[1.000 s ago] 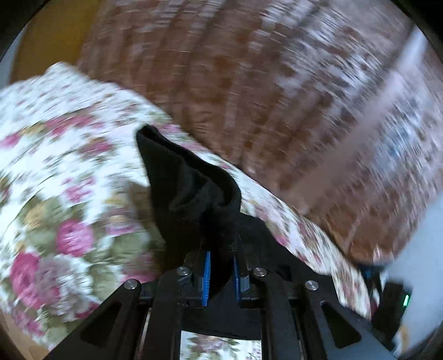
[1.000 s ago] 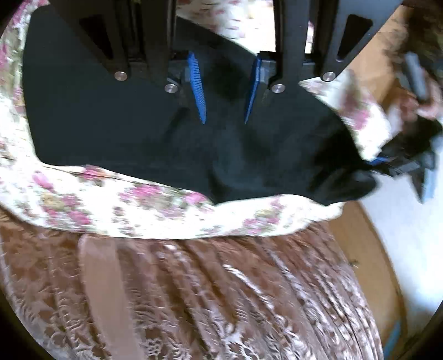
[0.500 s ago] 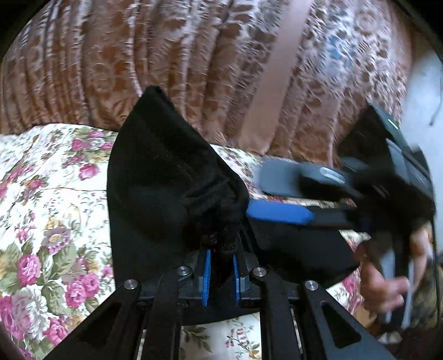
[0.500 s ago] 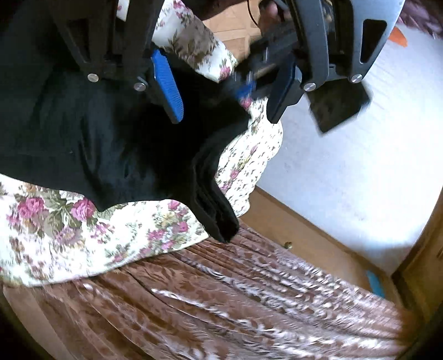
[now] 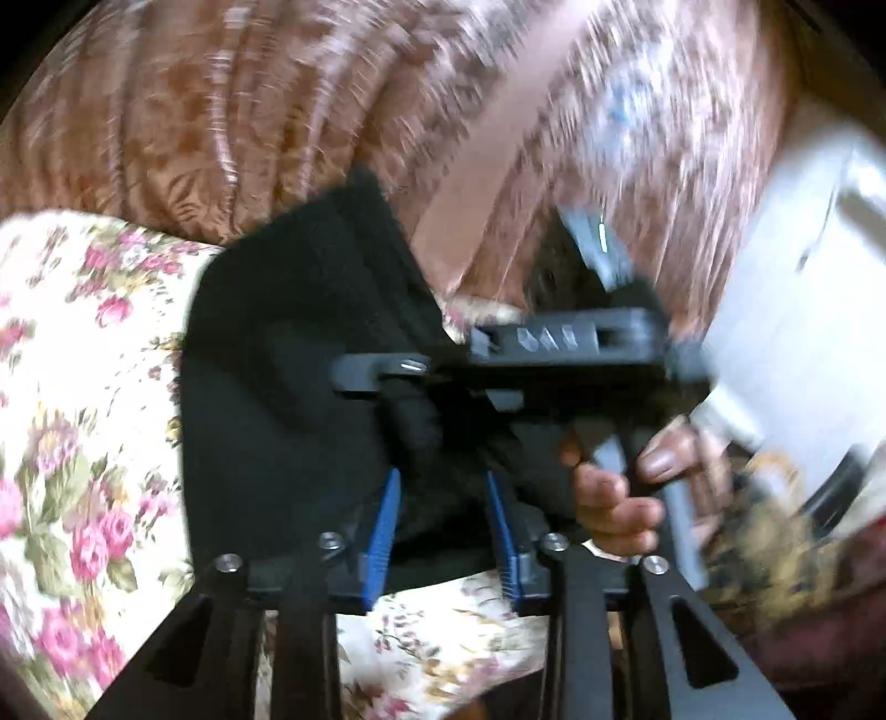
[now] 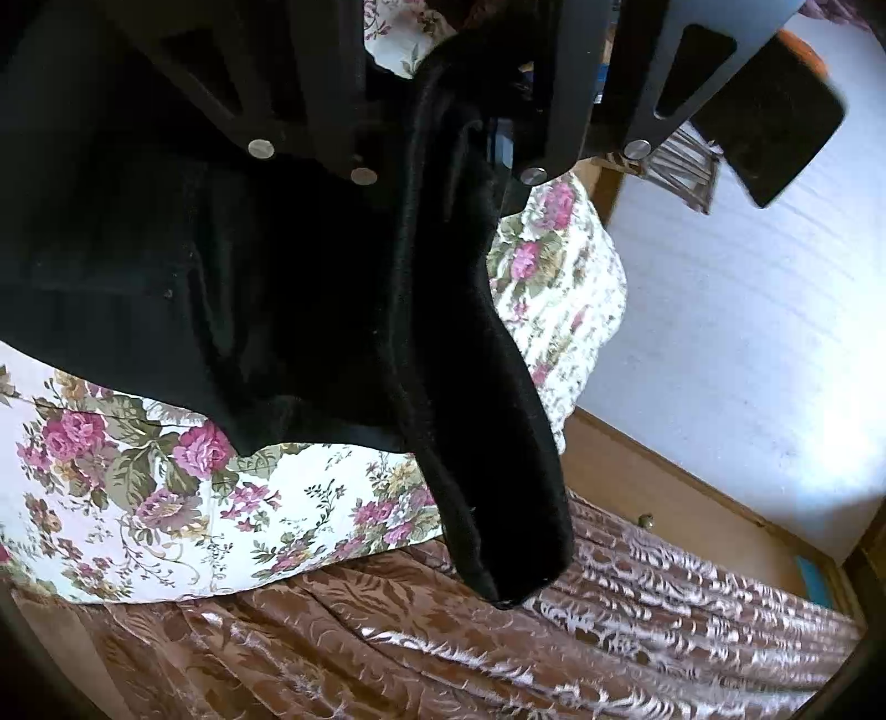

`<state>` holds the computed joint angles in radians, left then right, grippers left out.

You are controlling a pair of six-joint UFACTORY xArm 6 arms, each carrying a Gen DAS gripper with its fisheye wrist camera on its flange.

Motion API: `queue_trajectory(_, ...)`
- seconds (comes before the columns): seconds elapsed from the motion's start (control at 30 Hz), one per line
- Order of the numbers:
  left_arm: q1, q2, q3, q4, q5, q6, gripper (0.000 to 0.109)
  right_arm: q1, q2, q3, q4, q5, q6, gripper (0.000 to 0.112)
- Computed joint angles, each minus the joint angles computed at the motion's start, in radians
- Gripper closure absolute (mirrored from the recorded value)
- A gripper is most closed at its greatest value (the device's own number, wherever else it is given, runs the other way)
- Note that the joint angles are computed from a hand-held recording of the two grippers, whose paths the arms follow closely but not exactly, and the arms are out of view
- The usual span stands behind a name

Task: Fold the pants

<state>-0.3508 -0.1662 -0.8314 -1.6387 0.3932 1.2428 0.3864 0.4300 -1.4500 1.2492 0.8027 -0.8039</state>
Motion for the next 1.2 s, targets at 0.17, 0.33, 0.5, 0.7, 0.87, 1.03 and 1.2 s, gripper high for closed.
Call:
queue_trajectory(0.17,0.128,-0.057,0.074,-0.023,-0.037,-0.109,0.065,-0.047,-0.051,0.042,0.09,0.067,-0.068,0.097)
queue_trajectory(0.33,0.141,-0.019,0.051,-0.01,-0.086,-0.158,0.065,-0.092,-0.147,0.121,0.146,0.092,-0.133,0.097)
queue_trajectory(0.5,0.08,0.091,-0.069,0.029,-0.057,-0.18,0.065,-0.152,-0.264,0.224,0.152,0.095,-0.178,0.097)
queue_trajectory(0.7,-0.015,0.221,-0.197,0.15,0.013,-0.235,0.065,-0.246,-0.344,0.316,0.099,0.085,-0.174,0.097)
queue_trajectory(0.87,-0.086,0.291,-0.246,0.315,0.063,-0.336,0.065,-0.341,-0.36,0.378,0.048,0.082,-0.162,0.097)
queue_trajectory(1.03,-0.131,0.312,-0.256,0.329,0.061,-0.338,0.065,-0.408,-0.296,0.391,0.028,0.071,-0.126,0.097)
queue_trajectory(1.2,-0.144,0.33,-0.279,0.361,0.085,-0.354,0.065,-0.452,-0.23,0.396,0.059,0.062,-0.121,0.095)
